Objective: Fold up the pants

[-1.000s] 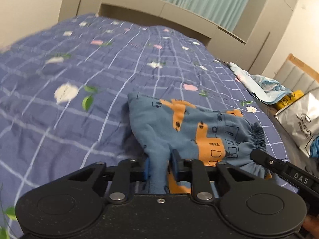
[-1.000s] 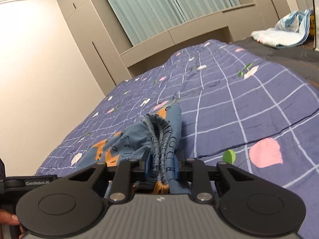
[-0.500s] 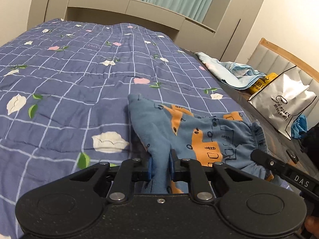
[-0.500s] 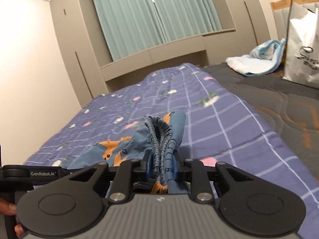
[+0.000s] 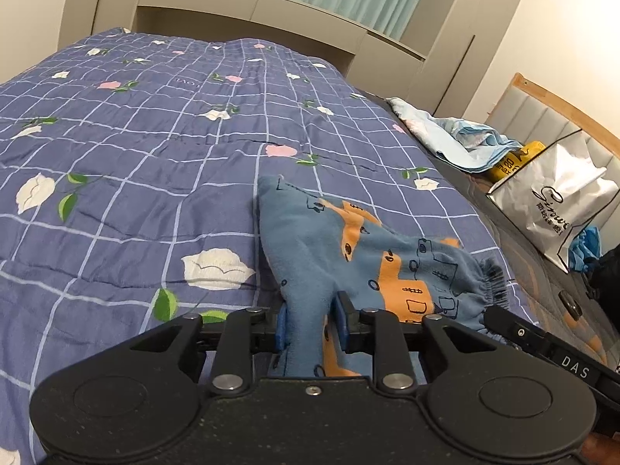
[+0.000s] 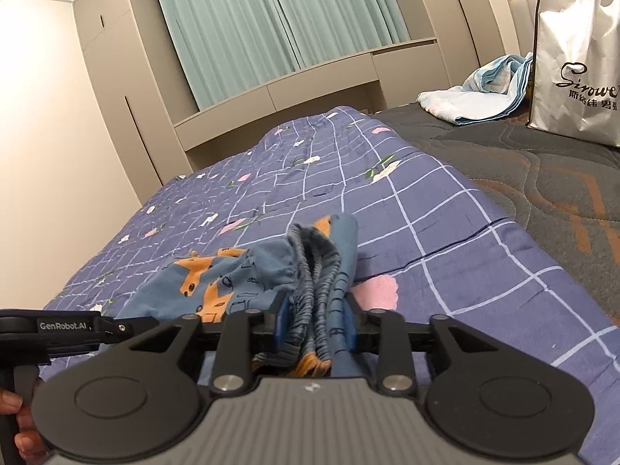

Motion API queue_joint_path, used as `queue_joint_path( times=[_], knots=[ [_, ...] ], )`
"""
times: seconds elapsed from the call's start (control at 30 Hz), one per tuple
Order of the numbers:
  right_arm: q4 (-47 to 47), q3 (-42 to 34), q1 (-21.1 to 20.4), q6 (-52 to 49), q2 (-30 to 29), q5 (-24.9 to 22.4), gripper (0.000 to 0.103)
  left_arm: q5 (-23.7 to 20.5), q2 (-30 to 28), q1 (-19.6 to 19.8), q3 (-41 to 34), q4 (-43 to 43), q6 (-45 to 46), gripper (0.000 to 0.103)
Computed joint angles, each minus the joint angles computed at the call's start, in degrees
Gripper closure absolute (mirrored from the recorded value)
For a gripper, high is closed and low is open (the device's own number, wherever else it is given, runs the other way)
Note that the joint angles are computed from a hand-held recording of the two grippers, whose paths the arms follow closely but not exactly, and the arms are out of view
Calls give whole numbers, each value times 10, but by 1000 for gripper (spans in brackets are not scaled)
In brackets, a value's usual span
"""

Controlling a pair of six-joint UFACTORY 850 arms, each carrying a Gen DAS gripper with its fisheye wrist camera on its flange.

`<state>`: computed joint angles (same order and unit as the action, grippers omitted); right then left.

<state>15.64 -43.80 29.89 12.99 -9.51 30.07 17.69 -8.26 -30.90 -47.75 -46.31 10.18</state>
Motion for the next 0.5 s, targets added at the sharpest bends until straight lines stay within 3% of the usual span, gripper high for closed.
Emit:
queue_joint_path(
  times=[0.3,0.43,0.5],
  knots=[
    [86,17,23,-100,27,18,23,59,35,-29,25,-102,81,26],
    [125,25,41,-151,45,35,10,88,56,-43,41,-139,112,19],
    [147,30,52,-175,56,45,5,97,70,-50,52,-151,121,7]
  ],
)
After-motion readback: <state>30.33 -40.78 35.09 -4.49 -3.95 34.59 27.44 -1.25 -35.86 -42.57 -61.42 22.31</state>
